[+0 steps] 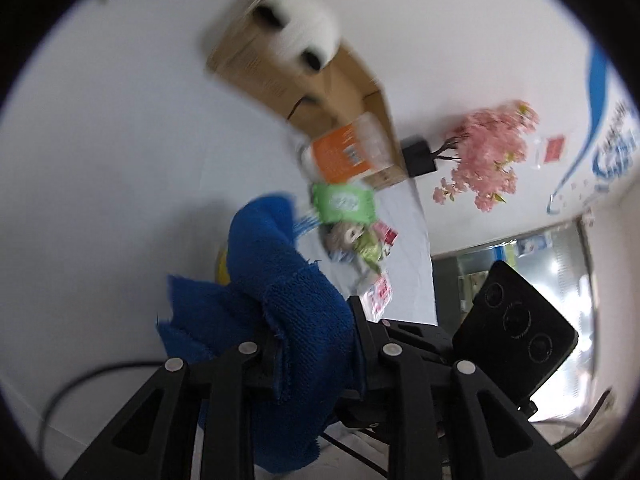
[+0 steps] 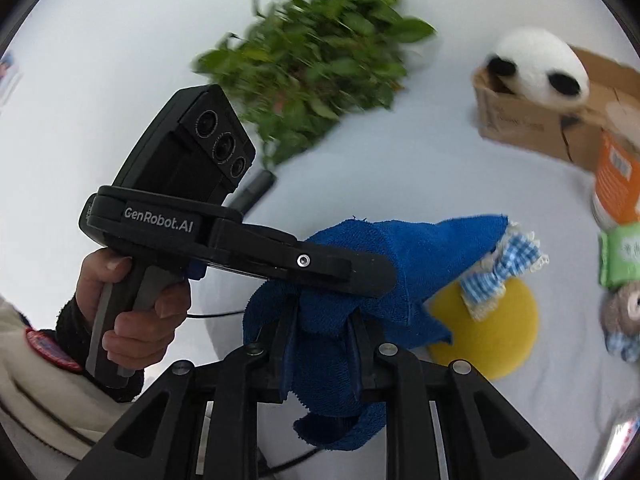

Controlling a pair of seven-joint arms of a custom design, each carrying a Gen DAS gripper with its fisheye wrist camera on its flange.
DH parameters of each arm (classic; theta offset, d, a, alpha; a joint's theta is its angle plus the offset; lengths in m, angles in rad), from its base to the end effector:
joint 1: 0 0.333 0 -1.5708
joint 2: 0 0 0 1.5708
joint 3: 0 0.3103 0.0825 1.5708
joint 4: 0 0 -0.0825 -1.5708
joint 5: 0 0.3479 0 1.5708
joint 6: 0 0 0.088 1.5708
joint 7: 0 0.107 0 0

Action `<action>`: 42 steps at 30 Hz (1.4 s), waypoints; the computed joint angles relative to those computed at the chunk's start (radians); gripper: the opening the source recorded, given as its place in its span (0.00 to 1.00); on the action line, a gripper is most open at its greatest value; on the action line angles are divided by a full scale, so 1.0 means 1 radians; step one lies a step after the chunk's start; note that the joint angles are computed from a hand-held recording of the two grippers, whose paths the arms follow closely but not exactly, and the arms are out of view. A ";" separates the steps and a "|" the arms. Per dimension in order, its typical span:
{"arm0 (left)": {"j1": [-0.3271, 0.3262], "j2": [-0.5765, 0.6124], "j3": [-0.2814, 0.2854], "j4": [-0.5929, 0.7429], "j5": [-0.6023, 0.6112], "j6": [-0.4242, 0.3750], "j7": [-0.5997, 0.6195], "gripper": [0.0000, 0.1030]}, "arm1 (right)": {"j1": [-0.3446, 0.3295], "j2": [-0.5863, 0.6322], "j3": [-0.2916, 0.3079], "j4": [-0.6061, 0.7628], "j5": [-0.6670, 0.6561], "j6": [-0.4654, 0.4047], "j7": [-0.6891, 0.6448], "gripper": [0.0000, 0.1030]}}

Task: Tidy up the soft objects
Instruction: 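Carry the blue towel to the box and lower it beside the panda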

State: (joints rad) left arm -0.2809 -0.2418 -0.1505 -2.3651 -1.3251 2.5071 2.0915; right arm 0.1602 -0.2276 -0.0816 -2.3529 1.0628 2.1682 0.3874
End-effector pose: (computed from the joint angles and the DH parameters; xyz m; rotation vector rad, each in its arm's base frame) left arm 0.4236 -0.1902 0.4696 1.7937 -1.7458 1.2141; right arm 0.4487 0.0682 0.4550 -2.0152 1.0108 0.2130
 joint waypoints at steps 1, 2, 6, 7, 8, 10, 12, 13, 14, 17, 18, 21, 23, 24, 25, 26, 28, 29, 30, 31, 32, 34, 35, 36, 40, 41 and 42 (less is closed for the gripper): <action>-0.002 -0.013 -0.002 0.001 -0.016 0.023 0.035 0.22 | 0.005 -0.018 -0.007 -0.015 0.042 0.000 -0.048 0.19; -0.002 -0.019 0.001 0.005 -0.026 0.034 0.047 0.22 | 0.008 -0.033 -0.016 -0.021 0.086 -0.008 -0.086 0.19; 0.010 -0.007 -0.006 0.057 0.059 0.083 -0.004 0.22 | 0.012 -0.013 -0.015 0.017 0.182 -0.006 -0.136 0.19; 0.009 -0.006 -0.003 0.071 0.075 0.091 -0.001 0.22 | 0.011 -0.018 -0.011 0.022 0.195 -0.001 -0.139 0.19; 0.007 -0.002 0.000 0.092 0.085 0.098 0.003 0.22 | 0.014 -0.008 -0.010 0.040 0.222 0.007 -0.155 0.19; 0.002 0.003 0.007 0.139 0.100 0.110 0.019 0.22 | 0.012 -0.008 -0.014 0.066 0.274 0.010 -0.187 0.19; -0.008 0.015 0.009 0.197 0.101 0.125 0.051 0.22 | 0.005 0.004 -0.022 0.110 0.317 -0.002 -0.202 0.19; -0.013 0.022 0.012 0.227 0.094 0.126 0.083 0.22 | 0.003 0.009 -0.021 0.134 0.342 0.000 -0.213 0.19; -0.015 0.030 0.016 0.255 0.090 0.124 0.109 0.22 | -0.001 0.005 -0.023 0.150 0.366 0.002 -0.231 0.19; -0.009 0.087 0.009 0.351 0.127 0.124 0.126 0.22 | -0.012 0.015 -0.021 0.204 0.411 0.024 -0.257 0.19; -0.004 0.109 0.006 0.383 0.143 0.120 0.126 0.22 | -0.014 0.023 -0.018 0.221 0.422 0.041 -0.264 0.19; 0.017 0.189 -0.007 0.483 0.189 0.104 0.113 0.22 | -0.019 0.076 -0.008 0.290 0.447 0.087 -0.265 0.19; 0.039 0.249 -0.016 0.562 0.210 0.087 0.124 0.22 | -0.025 0.117 0.001 0.341 0.458 0.112 -0.250 0.19; 0.052 0.274 -0.022 0.595 0.211 0.072 0.129 0.22 | -0.028 0.138 0.006 0.368 0.464 0.129 -0.243 0.19; 0.067 0.305 -0.029 0.635 0.213 0.054 0.129 0.22 | -0.030 0.161 0.015 0.394 0.473 0.155 -0.246 0.19; 0.083 0.341 -0.036 0.680 0.220 0.036 0.130 0.22 | -0.029 0.192 0.026 0.430 0.489 0.192 -0.251 0.19; 0.107 0.422 -0.053 0.776 0.260 0.015 0.115 0.22 | -0.037 0.243 0.040 0.486 0.503 0.222 -0.235 0.20; 0.118 0.461 -0.062 0.821 0.280 0.007 0.108 0.22 | -0.043 0.279 0.047 0.525 0.507 0.236 -0.220 0.19; 0.130 0.492 -0.072 0.853 0.290 -0.003 0.110 0.22 | -0.048 0.315 0.056 0.563 0.511 0.257 -0.209 0.20; 0.144 0.543 -0.081 0.908 0.301 -0.021 0.103 0.22 | -0.054 0.344 0.067 0.591 0.517 0.278 -0.205 0.20; 0.157 0.591 -0.091 0.958 0.311 -0.042 0.088 0.22 | -0.059 0.378 0.078 0.623 0.518 0.304 -0.191 0.20; 0.175 0.690 -0.106 1.058 0.351 -0.084 0.057 0.22 | -0.062 0.462 0.102 0.702 0.495 0.370 -0.134 0.20; 0.182 0.736 -0.111 1.103 0.374 -0.104 0.034 0.22 | -0.062 0.504 0.112 0.744 0.469 0.402 -0.091 0.21; 0.183 0.787 -0.113 1.154 0.404 -0.128 -0.007 0.22 | -0.059 0.546 0.120 0.780 0.434 0.435 -0.034 0.21; 0.165 0.999 -0.093 1.386 0.562 -0.239 -0.201 0.22 | -0.020 0.718 0.101 0.923 0.172 0.502 0.317 0.22; 0.159 1.049 -0.086 1.445 0.601 -0.270 -0.253 0.22 | -0.008 0.762 0.084 0.961 0.096 0.491 0.415 0.22; 0.154 1.099 -0.082 1.510 0.635 -0.303 -0.303 0.22 | 0.000 0.800 0.070 0.998 0.035 0.473 0.495 0.22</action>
